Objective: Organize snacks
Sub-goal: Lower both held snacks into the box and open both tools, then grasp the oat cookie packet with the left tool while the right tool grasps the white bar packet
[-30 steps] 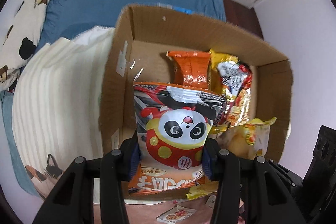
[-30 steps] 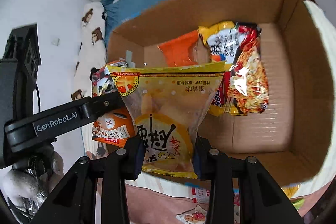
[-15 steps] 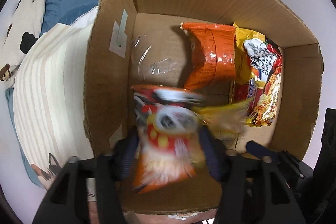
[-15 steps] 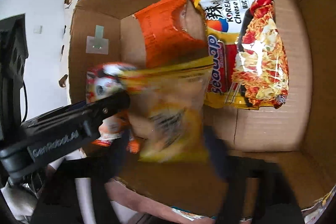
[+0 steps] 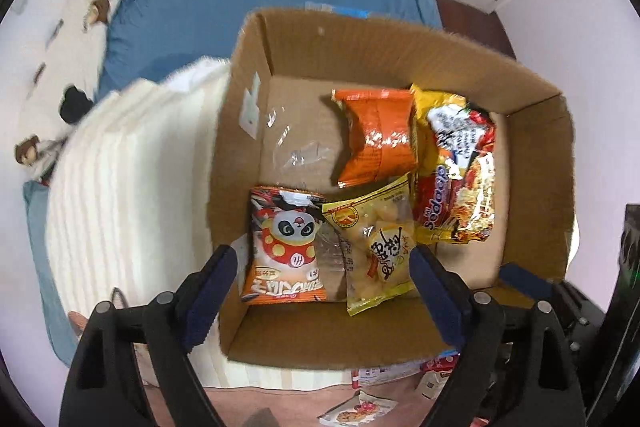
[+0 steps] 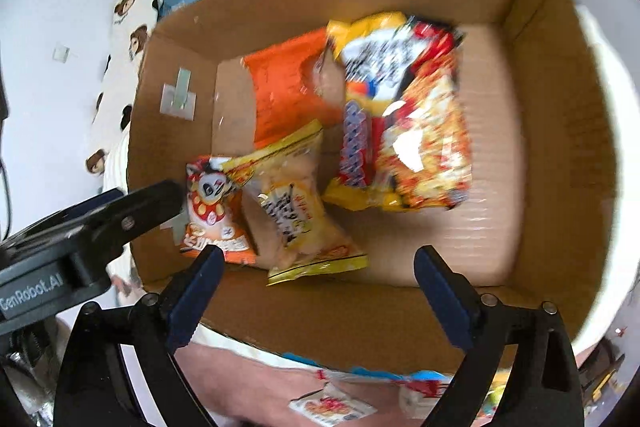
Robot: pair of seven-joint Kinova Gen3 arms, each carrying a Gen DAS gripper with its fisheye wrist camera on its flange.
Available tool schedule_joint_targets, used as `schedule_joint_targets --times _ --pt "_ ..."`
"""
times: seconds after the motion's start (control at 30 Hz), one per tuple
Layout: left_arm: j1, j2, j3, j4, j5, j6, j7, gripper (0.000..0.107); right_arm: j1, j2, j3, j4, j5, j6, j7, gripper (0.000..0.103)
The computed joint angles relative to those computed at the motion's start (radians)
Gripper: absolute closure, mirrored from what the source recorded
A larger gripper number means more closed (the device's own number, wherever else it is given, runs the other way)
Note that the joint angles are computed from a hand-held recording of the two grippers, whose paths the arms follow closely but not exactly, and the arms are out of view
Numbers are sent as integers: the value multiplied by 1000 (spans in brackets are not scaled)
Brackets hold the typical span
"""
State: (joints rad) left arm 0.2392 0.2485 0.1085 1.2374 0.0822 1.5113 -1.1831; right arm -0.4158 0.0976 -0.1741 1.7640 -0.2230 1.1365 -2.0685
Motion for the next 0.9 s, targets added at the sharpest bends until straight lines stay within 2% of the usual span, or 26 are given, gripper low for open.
schedule_joint_targets --times 0.17,0.3,0.43,0.57,0.7,0.8,0.9 --pt "47 -137 13 57 -84 -76 56 19 -23 -143 -20 11 124 15 -65 5" --pt "68 -244 44 120 -132 -123 120 19 -19 -269 -47 47 152 18 -95 5" --pt "84 -337 97 189 -165 -156 199 19 2 -399 -64 96 124 31 -96 5" --pt "103 -411 167 274 -189 -173 289 19 9 -513 -47 171 54 80 -43 5" --pt "133 -458 243 400 -179 -184 378 19 -3 -570 -62 249 21 151 52 5" --pt "182 -454 269 515 -113 -203 400 19 -16 -570 -121 320 33 190 111 5" --pt "224 -426 309 615 -80 -247 445 19 -42 -534 -187 395 50 189 157 6"
